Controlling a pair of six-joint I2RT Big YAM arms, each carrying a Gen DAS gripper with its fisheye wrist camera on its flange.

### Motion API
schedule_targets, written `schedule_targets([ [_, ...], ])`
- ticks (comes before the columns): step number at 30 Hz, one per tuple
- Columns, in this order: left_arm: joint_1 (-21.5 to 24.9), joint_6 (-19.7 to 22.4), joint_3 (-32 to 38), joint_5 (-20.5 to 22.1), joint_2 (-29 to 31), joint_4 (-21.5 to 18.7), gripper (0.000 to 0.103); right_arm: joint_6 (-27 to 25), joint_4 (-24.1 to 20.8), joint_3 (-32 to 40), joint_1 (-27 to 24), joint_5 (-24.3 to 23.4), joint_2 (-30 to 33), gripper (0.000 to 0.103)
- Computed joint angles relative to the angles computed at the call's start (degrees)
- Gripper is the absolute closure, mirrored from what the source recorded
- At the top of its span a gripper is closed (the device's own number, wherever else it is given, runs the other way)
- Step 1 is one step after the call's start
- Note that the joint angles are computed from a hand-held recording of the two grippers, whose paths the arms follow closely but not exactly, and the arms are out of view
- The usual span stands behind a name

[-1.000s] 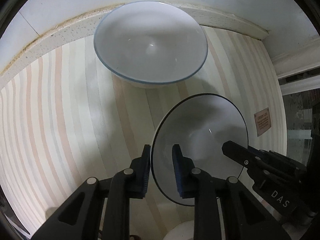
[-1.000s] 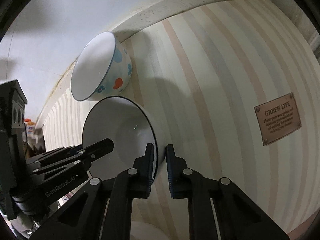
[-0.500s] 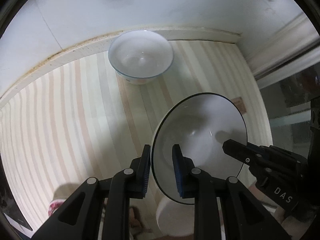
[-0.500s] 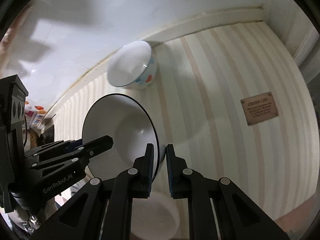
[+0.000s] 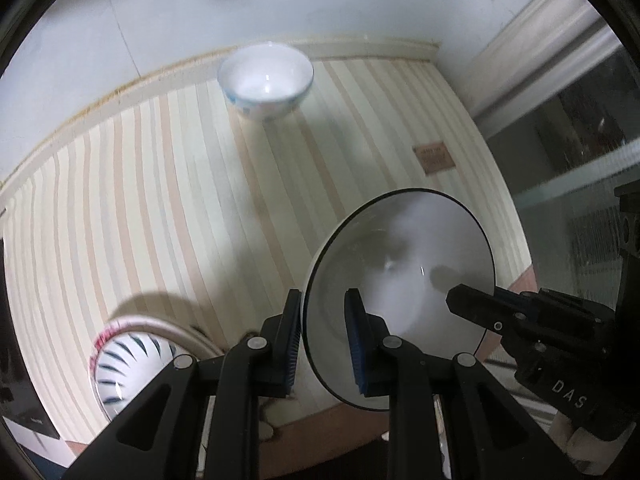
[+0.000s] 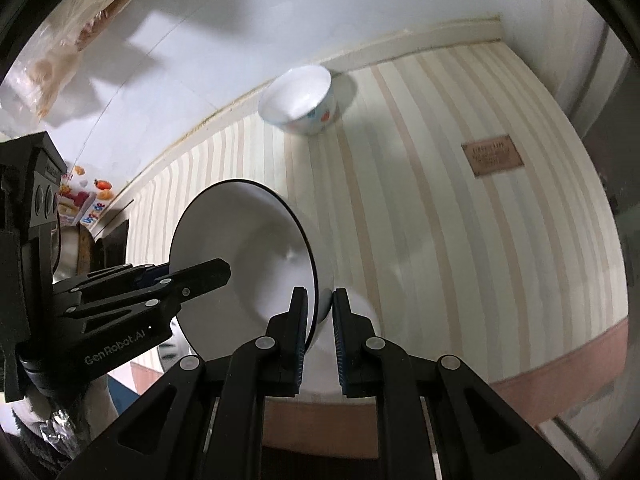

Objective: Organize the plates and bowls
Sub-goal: 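Carry the black-rimmed bowl with both grippers and nest it into the white bowl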

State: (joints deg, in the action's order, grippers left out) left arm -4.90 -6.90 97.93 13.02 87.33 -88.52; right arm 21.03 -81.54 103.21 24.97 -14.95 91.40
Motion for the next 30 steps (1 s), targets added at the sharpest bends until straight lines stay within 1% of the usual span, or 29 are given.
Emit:
schedule_targets([
  [7, -1.57, -0.02, -5.64, -1.28, -1.31, 0.70, 0.084, 2.23, 2.02, -7.45, 0.10, -1.58, -2.64, 0.089],
  [15, -2.88, 0.15, -9.22, -2.95, -1.62, 1.20, 0.084, 3.03, 3.51, -12.32, -0.22, -2.48, -2.89, 0.089],
  [20, -3.35, 0.35, -9.70, -3.82, -1.33, 1.37, 0.084, 2.99, 3.72, -13.08, -0.37, -2.26, -2.60, 0.089],
  [30, -3.52, 0.88, -9.92, -4.46, -0.97, 1.50, 0.084, 2.59, 2.91, -12.17, -0.97, -2.05, -1.73, 0.089],
])
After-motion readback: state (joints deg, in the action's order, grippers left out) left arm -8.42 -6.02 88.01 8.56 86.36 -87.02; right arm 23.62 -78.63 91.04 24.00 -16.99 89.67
